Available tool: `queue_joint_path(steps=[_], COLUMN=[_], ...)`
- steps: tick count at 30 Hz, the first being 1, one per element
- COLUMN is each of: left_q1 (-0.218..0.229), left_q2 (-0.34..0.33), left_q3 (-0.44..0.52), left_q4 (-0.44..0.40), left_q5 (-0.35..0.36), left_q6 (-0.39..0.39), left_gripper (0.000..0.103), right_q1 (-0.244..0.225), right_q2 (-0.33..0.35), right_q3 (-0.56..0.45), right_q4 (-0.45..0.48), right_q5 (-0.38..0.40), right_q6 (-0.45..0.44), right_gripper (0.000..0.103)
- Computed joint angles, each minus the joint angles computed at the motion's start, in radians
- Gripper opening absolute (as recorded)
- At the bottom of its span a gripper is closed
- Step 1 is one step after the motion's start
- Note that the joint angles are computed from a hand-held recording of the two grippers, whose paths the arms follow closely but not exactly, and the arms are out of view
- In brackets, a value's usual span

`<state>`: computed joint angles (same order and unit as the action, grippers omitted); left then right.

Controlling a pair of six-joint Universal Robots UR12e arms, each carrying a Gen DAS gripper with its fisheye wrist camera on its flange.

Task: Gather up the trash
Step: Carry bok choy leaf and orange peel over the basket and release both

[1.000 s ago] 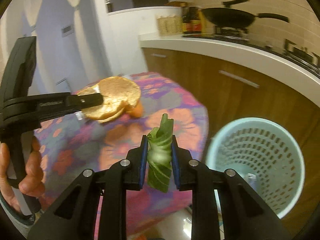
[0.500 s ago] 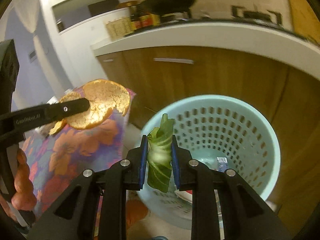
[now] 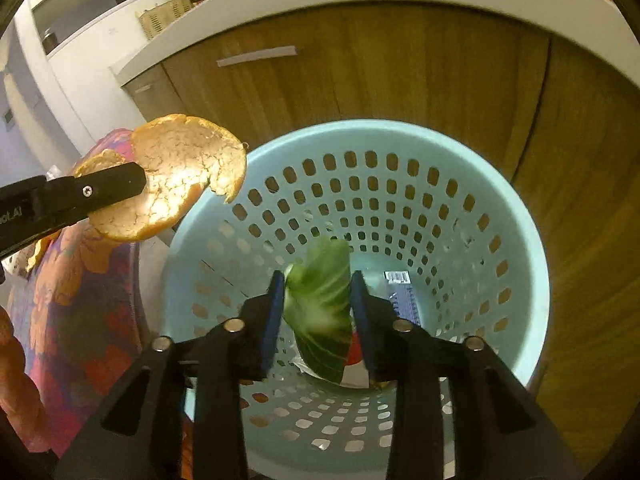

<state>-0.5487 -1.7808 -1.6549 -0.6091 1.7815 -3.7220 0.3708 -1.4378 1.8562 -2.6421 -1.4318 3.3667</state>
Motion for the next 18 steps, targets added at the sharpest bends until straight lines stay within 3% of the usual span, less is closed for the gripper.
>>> queue_joint_path(steps=[1,7,8,9,11,18], left_q1=[0.000,0.004,0.005,0.004,-0.002,-0.005], left_q2=[-0.007,-0.022,-0.023,-0.023,-0.026,-0.001], left_q3=[0.007,0.015,0.015,0.015,0.020,-0.004], left_q4=[-0.009,-0.017,-0.015,-0.014,-0.022,0.007], left_q5=[-0.002,-0.019,-0.025,-0.026,0.000,0.033], left_q6=[0.000,-0.014,-0.013,-0.006,0.000,0.003], left_gripper=[0.006,0.017,0.024,0.038,0.050,0.050], right_q1=[-0.003,-0.017,-0.022,-0.026,-0.027,-0.022], right_q2=[0.000,-0.015,-0.018,-0.022,-0.026,-0.036], right_q3=[0.001,0.018,0.022,0.026,0.028,0.029], right_q4=[0.001,-0.020,-0.023,-0.025,-0.028,-0.041], right_q5=[0.001,0.016,0.029,0.041,0.040,0.034], right_q6=[0.005,0.018,0.024,0.027,0.030,0.024], right_gripper=[0.044,0.044,0.044,0.044,0.044,0.045])
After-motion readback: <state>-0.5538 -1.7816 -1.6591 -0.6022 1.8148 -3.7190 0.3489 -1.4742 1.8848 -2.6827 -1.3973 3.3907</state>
